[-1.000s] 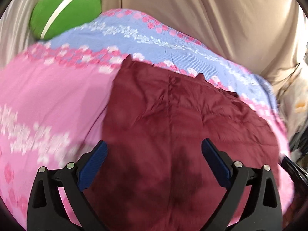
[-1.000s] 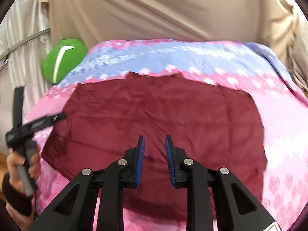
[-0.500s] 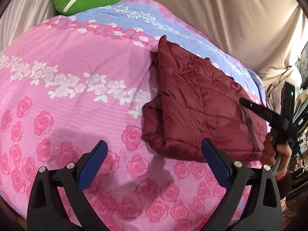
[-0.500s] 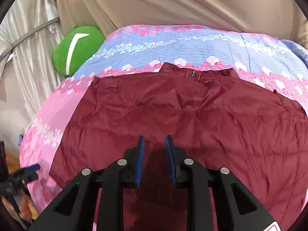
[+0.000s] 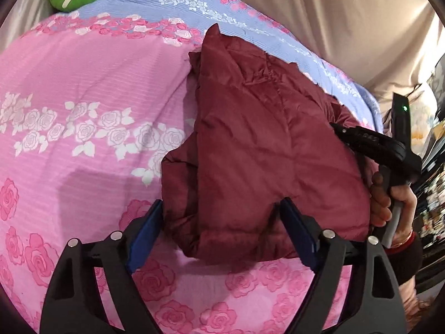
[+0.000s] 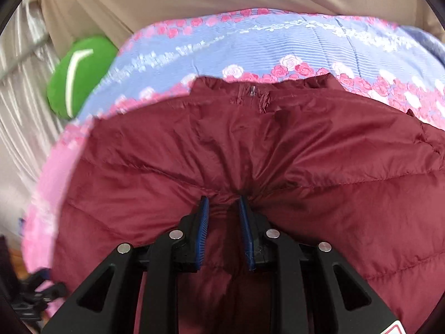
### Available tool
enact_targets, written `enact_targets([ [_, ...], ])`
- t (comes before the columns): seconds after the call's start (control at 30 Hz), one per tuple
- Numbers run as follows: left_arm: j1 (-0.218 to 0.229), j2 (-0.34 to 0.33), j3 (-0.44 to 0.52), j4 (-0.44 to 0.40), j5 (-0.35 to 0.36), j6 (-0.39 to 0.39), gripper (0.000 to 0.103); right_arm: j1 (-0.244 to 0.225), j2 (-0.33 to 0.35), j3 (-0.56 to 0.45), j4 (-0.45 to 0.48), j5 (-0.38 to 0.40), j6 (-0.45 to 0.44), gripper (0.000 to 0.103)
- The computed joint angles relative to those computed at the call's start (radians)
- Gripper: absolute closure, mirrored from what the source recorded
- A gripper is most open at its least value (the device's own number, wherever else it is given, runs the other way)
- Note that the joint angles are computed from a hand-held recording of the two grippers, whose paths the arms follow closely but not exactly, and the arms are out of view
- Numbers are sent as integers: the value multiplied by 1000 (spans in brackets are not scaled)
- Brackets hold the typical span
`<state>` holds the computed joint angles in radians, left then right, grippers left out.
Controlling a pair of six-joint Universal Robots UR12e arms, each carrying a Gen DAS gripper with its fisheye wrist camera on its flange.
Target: Fold large clothes
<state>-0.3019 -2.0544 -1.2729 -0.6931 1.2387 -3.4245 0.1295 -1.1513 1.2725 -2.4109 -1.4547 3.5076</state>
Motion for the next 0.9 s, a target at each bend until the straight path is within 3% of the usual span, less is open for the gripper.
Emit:
enact_targets([
  [0.07,9,-2,2,24,-34,-23,22,-15,-12,12,-50,49,23,80],
  [0.1,12,-4,6,32,-45,-34,22,-15,-7,0,-48,36,22,80],
  [0.23,9,-33,54,31,-51,-63,22,-29,52,-95,57,45,27,78],
  [0.33,0,-47,78,15,-21,-56,21,-39,103,-156,132,55,36,85],
  [0.5,1,-60,91,-3,-7,-105,21,-47,113,-151,96,83,49,86],
  [0.6,15,-54,75,36,-43,-158,20,-53,74,-94,26,78,89,82],
  [0.67,17,-50,70,40,-29,-172,16,-56,36,-39,-53,84,102,79],
  [0.73,15,-54,74,30,-14,-172,16,-57,23,-30,-65,76,100,79],
  [0.8,9,-59,77,39,2,-168,14,-59,33,-58,-34,69,92,82],
  [0.9,-3,-65,89,26,29,-149,14,-62,84,-146,76,81,94,96],
])
